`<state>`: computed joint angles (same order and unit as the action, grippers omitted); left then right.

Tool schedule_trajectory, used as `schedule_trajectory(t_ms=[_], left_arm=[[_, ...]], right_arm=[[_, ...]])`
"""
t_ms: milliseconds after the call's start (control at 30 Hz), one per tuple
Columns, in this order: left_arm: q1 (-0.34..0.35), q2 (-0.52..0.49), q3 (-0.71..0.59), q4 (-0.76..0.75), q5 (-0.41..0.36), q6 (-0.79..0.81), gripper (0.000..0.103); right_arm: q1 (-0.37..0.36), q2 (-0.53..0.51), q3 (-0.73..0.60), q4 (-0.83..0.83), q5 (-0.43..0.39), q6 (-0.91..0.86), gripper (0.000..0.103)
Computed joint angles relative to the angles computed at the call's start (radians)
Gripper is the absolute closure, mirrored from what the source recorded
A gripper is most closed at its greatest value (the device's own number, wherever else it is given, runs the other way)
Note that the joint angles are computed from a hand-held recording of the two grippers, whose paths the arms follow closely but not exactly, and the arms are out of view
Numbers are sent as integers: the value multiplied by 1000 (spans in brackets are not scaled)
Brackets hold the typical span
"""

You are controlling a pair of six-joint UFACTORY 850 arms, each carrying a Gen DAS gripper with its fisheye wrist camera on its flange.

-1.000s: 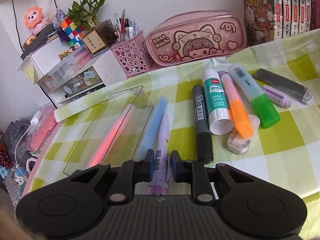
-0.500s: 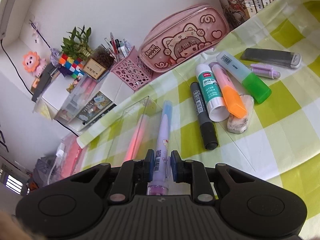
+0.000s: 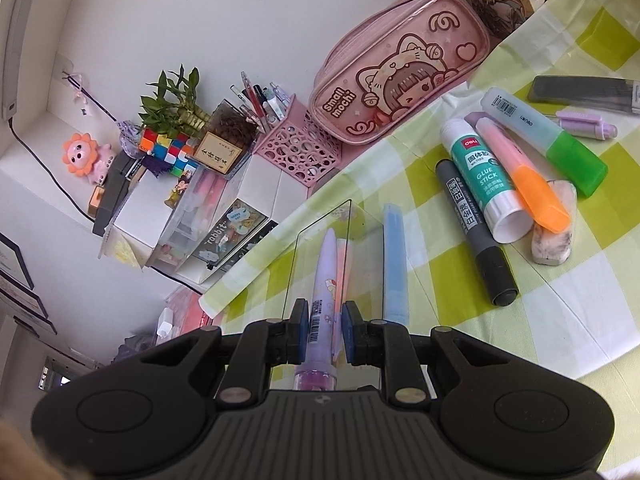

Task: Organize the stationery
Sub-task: 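Lower the lilac pen into the clear box and open the right tool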

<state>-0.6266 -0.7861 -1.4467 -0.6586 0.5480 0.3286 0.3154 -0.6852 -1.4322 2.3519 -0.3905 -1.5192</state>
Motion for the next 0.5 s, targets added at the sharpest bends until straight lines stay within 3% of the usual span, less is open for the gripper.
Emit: schedule_trajectory(t_ms=[500], left_arm=[[0, 0, 0, -1, -1, 4, 29]], right_arm=[[5, -41, -47, 16, 7, 22, 82]])
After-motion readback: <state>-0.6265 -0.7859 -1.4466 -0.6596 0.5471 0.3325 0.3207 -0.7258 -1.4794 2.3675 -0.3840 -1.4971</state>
